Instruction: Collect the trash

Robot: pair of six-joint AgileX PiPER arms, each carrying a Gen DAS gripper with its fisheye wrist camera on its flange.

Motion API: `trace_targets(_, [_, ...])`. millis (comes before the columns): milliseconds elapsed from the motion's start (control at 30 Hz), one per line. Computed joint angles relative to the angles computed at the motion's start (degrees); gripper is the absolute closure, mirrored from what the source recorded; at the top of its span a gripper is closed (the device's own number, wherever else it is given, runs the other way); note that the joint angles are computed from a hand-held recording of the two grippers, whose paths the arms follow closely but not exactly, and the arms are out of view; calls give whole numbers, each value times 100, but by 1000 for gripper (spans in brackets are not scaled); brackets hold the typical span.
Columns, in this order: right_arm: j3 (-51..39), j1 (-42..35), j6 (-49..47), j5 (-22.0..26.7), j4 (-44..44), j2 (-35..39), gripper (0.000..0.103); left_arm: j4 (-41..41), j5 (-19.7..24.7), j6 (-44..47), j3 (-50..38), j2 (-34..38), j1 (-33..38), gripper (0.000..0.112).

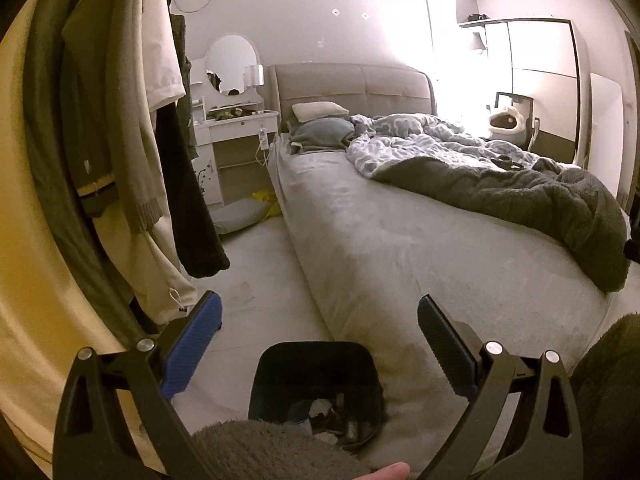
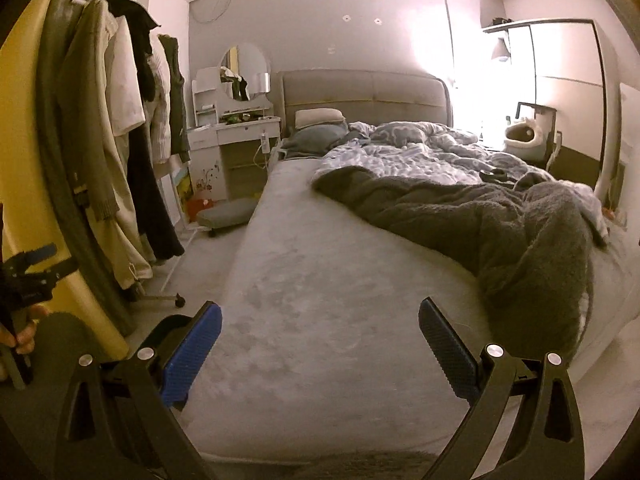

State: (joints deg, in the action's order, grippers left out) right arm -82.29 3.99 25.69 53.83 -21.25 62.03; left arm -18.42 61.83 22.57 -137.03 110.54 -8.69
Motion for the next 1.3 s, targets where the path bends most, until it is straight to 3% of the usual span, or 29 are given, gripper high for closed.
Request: trace_targets(1300, [23,-290,-197,-94,374,-72,4,-113,0,33,174,-69,13,12])
